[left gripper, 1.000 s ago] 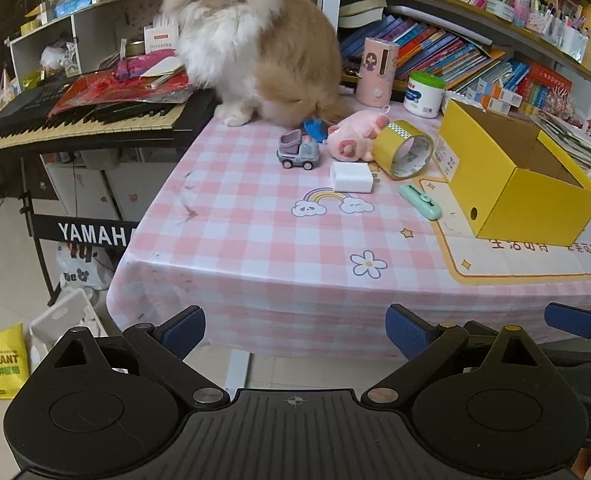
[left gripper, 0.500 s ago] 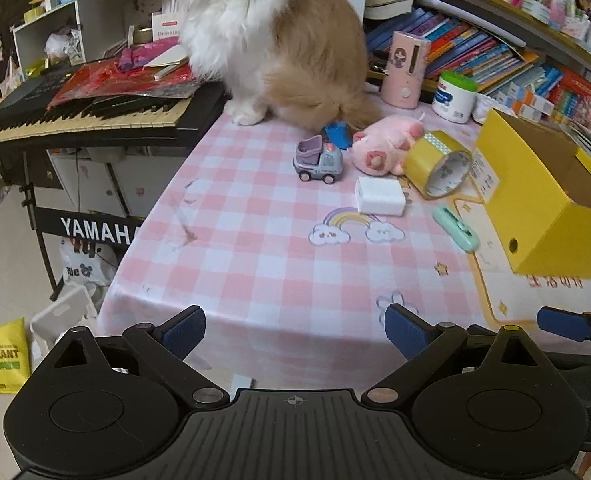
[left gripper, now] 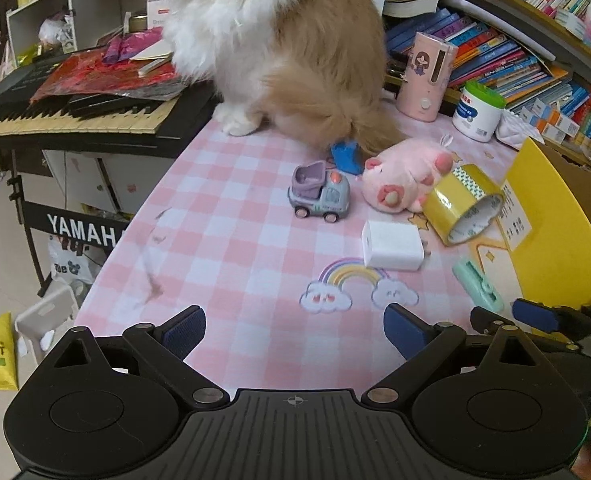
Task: Organize objects
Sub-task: 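Grasp the mint-green clip with the right gripper while the left gripper grasps the white charger plug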
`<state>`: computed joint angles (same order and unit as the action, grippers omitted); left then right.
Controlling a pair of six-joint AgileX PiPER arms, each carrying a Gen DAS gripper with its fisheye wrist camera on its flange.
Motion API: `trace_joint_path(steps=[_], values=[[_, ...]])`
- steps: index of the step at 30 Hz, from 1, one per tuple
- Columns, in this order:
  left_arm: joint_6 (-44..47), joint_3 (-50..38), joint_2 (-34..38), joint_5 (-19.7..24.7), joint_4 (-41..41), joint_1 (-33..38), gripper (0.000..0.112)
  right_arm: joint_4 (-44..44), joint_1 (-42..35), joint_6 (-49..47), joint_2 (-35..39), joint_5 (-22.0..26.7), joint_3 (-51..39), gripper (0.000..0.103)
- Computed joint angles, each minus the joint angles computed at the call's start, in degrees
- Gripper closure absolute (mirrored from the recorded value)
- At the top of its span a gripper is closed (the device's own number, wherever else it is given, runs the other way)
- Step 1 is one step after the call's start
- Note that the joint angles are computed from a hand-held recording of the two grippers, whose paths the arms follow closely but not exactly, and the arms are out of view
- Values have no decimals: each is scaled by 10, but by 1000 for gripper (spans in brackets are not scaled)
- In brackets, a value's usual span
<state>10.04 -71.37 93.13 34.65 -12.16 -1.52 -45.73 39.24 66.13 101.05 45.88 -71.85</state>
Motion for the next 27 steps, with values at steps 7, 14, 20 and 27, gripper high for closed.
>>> trace_joint_path(steps=[7,14,20,27], values=[[-9,-73,65,24,2,-20,16,30,-59,-72,52,-32,-45,68],[-5,-140,121,48,-27,-29,16,71,-98,-126,81,-44,-76,68],[-12,-196,167,58,-13,-56,16,155,-132,-214,72,-89,-69,85],[-30,-280,237,82,43,-101,21,209,-139,-278,52,-93,-55,85]])
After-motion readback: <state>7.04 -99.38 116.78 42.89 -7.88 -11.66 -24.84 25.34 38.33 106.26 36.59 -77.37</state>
